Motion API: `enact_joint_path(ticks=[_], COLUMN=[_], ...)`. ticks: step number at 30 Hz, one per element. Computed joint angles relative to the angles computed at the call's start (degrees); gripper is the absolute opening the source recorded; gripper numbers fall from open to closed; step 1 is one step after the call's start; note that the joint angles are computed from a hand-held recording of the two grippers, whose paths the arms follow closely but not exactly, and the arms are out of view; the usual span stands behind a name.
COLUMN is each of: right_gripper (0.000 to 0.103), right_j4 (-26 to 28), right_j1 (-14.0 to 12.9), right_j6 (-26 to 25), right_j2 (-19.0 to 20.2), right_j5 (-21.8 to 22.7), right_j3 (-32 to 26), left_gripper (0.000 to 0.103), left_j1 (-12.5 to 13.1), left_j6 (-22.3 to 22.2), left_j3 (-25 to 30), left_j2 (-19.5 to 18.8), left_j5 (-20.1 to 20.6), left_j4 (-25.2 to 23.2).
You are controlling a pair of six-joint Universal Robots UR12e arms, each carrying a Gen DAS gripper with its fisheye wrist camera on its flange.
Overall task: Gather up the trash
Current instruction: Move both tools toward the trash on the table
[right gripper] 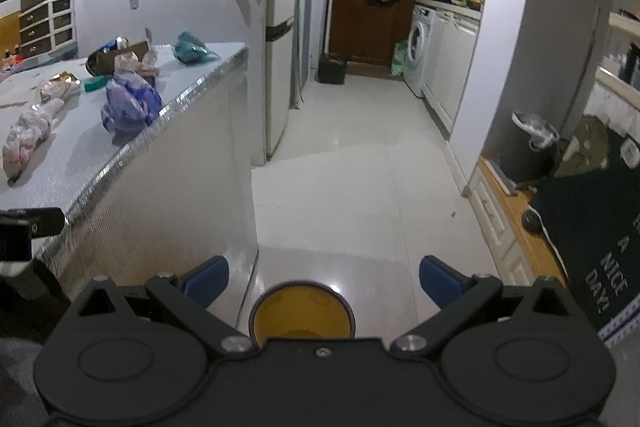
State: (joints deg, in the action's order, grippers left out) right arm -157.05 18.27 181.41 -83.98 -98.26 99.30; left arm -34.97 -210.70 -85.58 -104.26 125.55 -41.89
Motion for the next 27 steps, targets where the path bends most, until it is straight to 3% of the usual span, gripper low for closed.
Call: enact_joint_path(ticks=[18,27], right_gripper=[0.103,0.103], right_j4=[-4.8,-8.8], right_j1=[1.3,1.0], right_j6=[-5.3,-3.6], right_j2=[7.0,12.0], right_j5=[6.5,14.8], right_j3=[-9.9,-15.3], left_gripper=[0.103,0.103], left_j1=[3.9,7.0], left_j6=[0.4,2.4], left_j3=[1.9,2.0], left_j2=[0.3,0.6], left_j5=[5.0,5.4], left_j4=[0.1,-0.1])
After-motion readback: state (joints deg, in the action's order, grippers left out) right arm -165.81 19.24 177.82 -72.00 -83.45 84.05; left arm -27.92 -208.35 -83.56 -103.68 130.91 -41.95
